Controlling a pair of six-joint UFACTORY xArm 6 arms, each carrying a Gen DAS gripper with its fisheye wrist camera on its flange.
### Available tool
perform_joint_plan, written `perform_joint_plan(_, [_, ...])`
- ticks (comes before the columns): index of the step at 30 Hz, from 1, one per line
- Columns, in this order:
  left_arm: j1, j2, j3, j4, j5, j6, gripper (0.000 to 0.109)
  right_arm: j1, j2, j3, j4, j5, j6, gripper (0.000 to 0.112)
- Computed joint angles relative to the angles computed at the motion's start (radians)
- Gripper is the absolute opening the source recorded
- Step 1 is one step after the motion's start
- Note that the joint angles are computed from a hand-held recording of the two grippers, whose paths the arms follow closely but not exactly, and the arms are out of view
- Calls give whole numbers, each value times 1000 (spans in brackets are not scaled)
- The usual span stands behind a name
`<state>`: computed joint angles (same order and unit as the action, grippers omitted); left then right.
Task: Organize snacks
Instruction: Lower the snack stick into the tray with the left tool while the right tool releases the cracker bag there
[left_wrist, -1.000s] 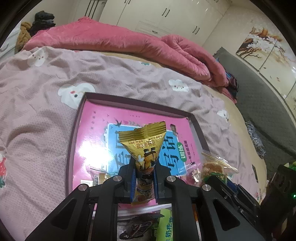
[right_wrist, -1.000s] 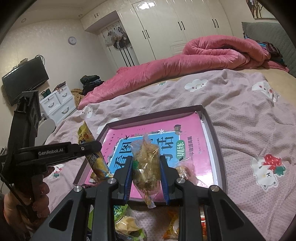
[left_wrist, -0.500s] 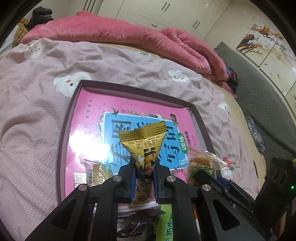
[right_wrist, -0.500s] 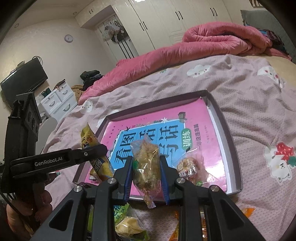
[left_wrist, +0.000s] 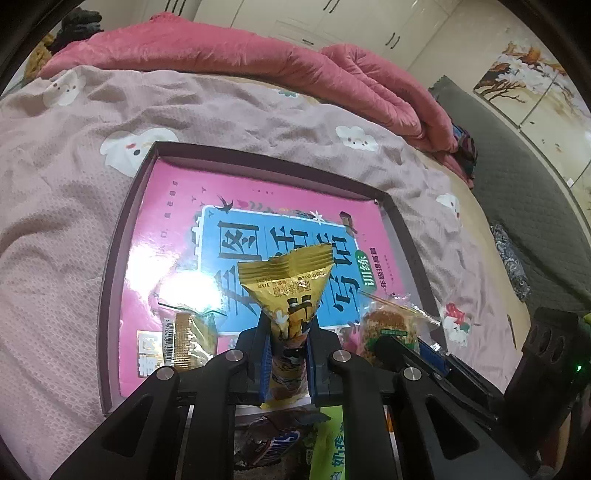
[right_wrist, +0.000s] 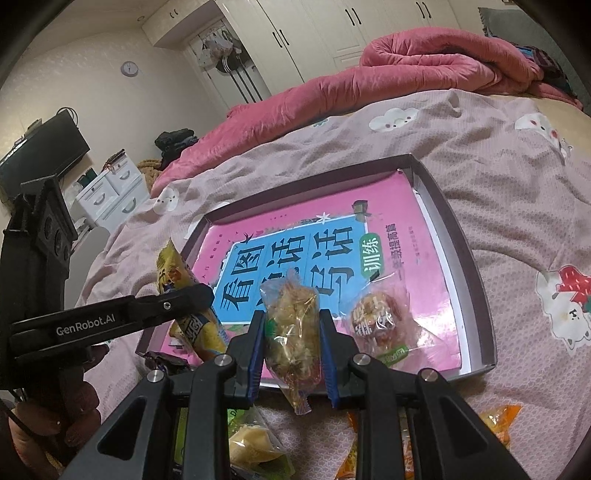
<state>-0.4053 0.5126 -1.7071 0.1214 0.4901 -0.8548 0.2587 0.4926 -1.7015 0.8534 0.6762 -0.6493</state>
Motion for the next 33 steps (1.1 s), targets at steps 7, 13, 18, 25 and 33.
perform_joint_plan(7, [-2,17,-22,-9,13,17,15,2,12,-11,-57,-13,46,29])
perform_joint_plan(13, [-4,26,-36,-23,21,34,16,0,12,-5,-85,-24,72,29])
perform_joint_plan(18, [-6,29,-41,-34,31,42,18,1,-1,15,-113,-44,90,29])
perform_joint_plan(25, [-6,31,-41,-43,40,44,22,-6,-25,46,-123,-55,103,31])
perform_joint_plan(33, [-6,33,-44,-50,44,50,27,-10,-51,74,-122,-75,93,31])
